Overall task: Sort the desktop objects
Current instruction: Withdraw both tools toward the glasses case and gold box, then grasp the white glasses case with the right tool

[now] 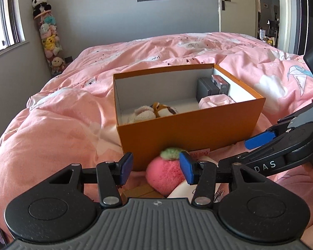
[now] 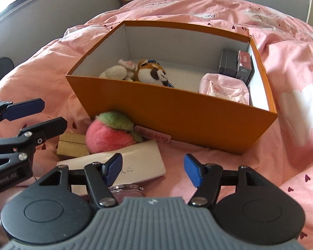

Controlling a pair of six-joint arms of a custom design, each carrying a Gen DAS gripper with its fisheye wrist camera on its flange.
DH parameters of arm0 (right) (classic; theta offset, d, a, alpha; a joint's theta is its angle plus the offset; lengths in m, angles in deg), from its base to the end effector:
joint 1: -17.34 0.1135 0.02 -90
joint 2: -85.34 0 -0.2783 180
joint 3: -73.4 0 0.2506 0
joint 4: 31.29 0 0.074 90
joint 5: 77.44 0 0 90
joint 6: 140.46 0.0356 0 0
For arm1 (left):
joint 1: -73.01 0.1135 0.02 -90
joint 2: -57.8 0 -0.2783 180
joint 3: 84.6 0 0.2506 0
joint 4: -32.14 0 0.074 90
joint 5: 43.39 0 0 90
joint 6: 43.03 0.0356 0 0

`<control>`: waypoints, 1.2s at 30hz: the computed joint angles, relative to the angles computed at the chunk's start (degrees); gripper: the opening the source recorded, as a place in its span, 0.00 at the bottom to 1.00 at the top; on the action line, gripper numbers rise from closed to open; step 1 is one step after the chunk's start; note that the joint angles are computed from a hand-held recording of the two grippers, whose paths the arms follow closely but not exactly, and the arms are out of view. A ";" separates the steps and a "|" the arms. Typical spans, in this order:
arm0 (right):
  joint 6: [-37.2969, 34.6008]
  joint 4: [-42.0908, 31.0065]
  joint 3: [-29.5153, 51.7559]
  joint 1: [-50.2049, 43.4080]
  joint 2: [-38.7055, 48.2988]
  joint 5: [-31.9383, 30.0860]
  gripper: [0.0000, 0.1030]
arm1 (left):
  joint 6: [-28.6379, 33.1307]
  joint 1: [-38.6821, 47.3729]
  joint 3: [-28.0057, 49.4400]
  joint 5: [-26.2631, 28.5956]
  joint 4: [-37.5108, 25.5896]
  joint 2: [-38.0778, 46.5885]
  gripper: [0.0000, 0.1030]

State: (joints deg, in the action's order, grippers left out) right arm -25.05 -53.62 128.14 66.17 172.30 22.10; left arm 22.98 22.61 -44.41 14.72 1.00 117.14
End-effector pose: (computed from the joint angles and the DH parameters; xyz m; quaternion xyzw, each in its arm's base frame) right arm 0.1891 0.2073 0.1689 -0.1679 0.9346 0.1199 0.2897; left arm 0.1301 -0.1278 0.1905 0.1158 0.9018 0.0084 0.4163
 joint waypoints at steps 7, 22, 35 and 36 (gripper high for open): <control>-2.16 -0.89 1.35 1.26 2.47 -2.47 0.66 | 1.83 5.85 0.69 11.52 -7.99 -0.84 0.56; 0.12 -1.99 3.02 -1.90 7.78 -10.51 0.66 | 2.28 13.39 -0.19 23.04 -8.42 2.99 0.60; -0.17 -2.81 3.76 -1.46 8.36 -9.05 0.66 | 1.30 22.00 -2.62 34.48 -1.33 6.16 0.55; 0.00 -2.95 3.57 -1.51 7.81 -8.53 0.66 | 1.50 22.39 -2.66 35.44 -1.35 5.87 0.49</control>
State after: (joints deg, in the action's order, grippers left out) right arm -25.06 -56.57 131.71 64.66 180.11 13.58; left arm 24.48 45.00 -47.08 50.16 -0.35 123.02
